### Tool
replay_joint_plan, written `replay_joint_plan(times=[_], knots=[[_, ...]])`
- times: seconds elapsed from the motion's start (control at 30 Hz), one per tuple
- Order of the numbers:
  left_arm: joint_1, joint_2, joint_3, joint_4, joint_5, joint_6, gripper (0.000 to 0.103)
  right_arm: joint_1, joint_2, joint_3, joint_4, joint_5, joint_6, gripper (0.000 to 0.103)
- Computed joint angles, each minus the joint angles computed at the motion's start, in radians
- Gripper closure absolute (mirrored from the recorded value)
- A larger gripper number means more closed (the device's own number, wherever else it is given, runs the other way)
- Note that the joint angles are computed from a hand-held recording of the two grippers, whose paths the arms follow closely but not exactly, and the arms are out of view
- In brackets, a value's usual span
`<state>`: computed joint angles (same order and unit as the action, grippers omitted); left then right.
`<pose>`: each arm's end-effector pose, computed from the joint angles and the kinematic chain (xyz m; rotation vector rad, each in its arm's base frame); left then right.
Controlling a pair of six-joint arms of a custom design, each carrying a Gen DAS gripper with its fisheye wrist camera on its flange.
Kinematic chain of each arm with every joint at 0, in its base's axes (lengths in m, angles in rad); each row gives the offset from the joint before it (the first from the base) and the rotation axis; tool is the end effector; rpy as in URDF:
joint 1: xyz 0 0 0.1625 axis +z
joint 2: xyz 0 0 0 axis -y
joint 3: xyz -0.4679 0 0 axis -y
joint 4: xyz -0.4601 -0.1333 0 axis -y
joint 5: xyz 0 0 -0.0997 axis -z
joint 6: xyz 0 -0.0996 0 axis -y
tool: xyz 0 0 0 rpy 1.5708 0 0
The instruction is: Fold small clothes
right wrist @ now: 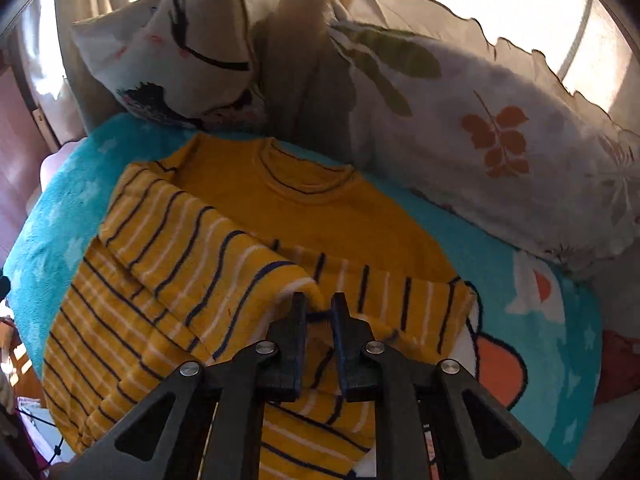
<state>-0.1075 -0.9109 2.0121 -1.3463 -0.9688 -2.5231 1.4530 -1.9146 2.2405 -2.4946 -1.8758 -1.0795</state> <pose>-0.4574 -0.1414 0.0052 -0.3616 1.9362 -1.2681 0.0540 -0.4233 0.4333 1.0629 -2.2963 0.4246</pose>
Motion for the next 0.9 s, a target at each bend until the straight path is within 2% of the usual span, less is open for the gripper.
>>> replay_joint_plan(times=[0.03, 0.13, 0.2, 0.23, 0.33, 0.37, 0.43, 0.5, 0.6, 0.67, 0.77, 0.83, 0.9], knots=[[0.011, 0.003, -0.004, -0.01, 0.012, 0.022, 0.014, -0.024, 0.002, -0.006, -0.01, 0.022, 0.008, 0.088], [0.058, 0.013, -0.023, -0.034, 0.051, 0.1, 0.014, -0.112, -0.021, -0.046, 0.058, 0.157, 0.063, 0.076], [0.096, 0.015, -0.024, -0.077, 0.102, 0.167, 0.014, -0.163, -0.044, -0.052, 0.071, 0.227, 0.06, 0.076], [0.121, 0.017, -0.023, -0.108, 0.123, 0.208, 0.014, -0.179, -0.058, -0.052, 0.105, 0.253, 0.053, 0.076], [0.205, 0.016, 0.004, -0.267, 0.188, 0.349, 0.014, -0.221, -0.058, -0.088, 0.328, 0.338, 0.061, 0.076], [0.237, 0.017, 0.016, -0.337, 0.196, 0.4, 0.014, -0.227, -0.042, -0.093, 0.36, 0.342, 0.068, 0.076], [0.297, 0.024, 0.033, -0.446, 0.19, 0.47, 0.014, -0.22, -0.005, -0.082, 0.348, 0.306, 0.088, 0.076], [0.35, 0.035, 0.038, -0.496, 0.171, 0.509, 0.014, -0.211, 0.045, -0.066, 0.259, 0.243, 0.13, 0.076], [0.389, 0.035, 0.053, -0.539, 0.145, 0.533, 0.014, -0.212, 0.084, -0.034, 0.068, 0.21, 0.167, 0.082], [0.385, 0.021, 0.067, -0.558, 0.139, 0.53, 0.014, -0.21, 0.084, -0.031, 0.051, 0.218, 0.193, 0.082], [0.329, -0.004, 0.078, -0.51, 0.146, 0.485, 0.014, -0.215, 0.027, -0.003, 0.039, 0.243, 0.17, 0.079], [0.276, -0.029, 0.1, -0.495, 0.135, 0.452, 0.014, -0.255, -0.039, -0.002, 0.112, 0.299, 0.141, 0.077], [0.22, -0.054, 0.132, -0.488, 0.103, 0.404, 0.014, -0.337, -0.115, -0.013, 0.243, 0.385, 0.107, 0.068]])
